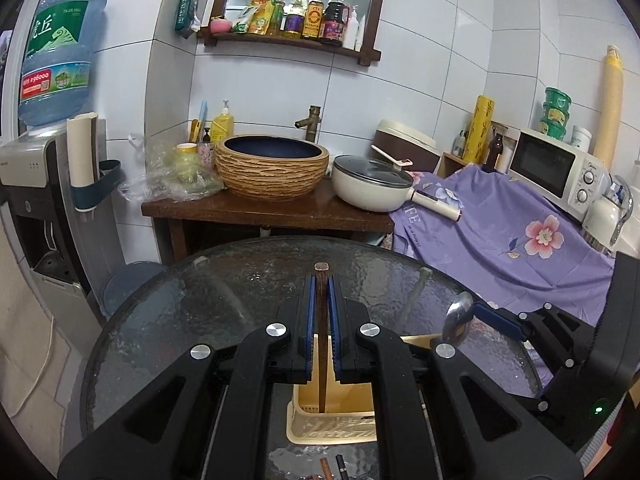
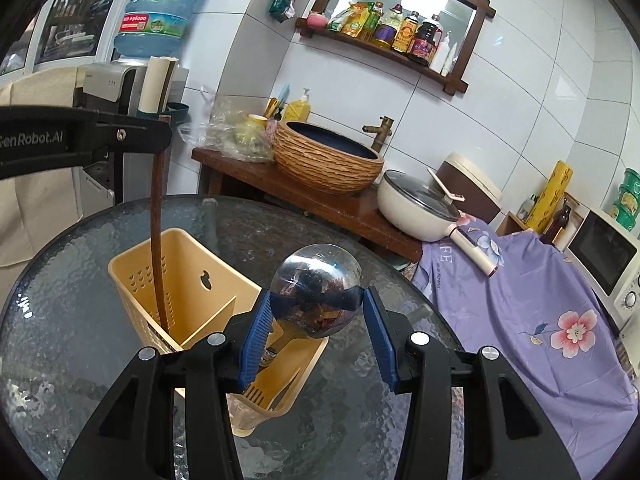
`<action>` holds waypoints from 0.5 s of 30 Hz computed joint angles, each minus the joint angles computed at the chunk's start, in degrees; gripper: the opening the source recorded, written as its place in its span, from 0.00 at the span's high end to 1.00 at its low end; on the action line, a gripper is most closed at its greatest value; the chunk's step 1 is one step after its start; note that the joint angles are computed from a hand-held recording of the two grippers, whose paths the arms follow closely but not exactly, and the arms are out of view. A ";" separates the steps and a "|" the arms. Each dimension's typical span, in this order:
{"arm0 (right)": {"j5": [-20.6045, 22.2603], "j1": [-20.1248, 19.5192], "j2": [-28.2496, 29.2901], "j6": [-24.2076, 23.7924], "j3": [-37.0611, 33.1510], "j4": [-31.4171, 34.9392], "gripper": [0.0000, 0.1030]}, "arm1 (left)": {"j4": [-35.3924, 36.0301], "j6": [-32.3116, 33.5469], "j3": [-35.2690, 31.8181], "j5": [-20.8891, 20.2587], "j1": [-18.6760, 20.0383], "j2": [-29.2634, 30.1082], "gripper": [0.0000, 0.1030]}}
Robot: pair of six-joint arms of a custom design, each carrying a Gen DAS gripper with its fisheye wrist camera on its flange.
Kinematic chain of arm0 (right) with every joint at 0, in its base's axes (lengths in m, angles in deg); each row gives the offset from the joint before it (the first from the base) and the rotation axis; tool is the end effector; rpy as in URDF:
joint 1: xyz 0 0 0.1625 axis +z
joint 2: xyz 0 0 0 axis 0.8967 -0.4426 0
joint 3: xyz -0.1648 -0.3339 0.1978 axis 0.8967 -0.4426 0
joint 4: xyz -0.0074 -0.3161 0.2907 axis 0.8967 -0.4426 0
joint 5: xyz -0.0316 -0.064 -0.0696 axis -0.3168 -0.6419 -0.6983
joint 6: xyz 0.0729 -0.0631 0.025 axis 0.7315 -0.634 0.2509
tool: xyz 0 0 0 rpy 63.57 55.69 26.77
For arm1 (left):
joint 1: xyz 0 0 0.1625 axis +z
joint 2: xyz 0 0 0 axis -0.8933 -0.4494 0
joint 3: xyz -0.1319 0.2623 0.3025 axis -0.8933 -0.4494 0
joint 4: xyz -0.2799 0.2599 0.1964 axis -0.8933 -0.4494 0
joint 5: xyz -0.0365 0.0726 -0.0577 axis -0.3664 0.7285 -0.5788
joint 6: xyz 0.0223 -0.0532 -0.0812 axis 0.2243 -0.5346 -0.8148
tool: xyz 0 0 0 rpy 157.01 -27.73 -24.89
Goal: Organize utensils
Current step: 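Drop the chopstick into the holder with the left tool while the right tool releases the spoon into it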
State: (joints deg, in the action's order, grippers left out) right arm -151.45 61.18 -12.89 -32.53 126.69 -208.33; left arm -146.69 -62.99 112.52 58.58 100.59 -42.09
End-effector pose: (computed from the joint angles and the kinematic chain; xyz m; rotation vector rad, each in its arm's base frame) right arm 0.3938 -0.4455 0.0872 1.1501 -1.9018 0.9325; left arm -0.2064 -0.4340 0.3409 0.4191 2.1954 -1.3407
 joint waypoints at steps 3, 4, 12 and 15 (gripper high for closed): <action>-0.06 -0.31 0.18 0.23 0.06 0.00 0.56 | 0.44 0.08 -0.16 0.36 -0.07 0.10 0.93; 0.00 -0.43 0.12 0.40 0.15 0.12 0.56 | 0.62 -0.06 -0.32 0.44 0.05 0.14 0.93; 0.47 -1.22 0.34 1.22 0.06 -0.58 0.55 | 3.48 -1.54 -1.07 -0.08 1.06 -0.03 0.93; 0.75 -1.21 0.35 0.81 0.17 -1.31 0.49 | 4.80 -2.40 -1.19 -0.72 1.41 -0.55 0.91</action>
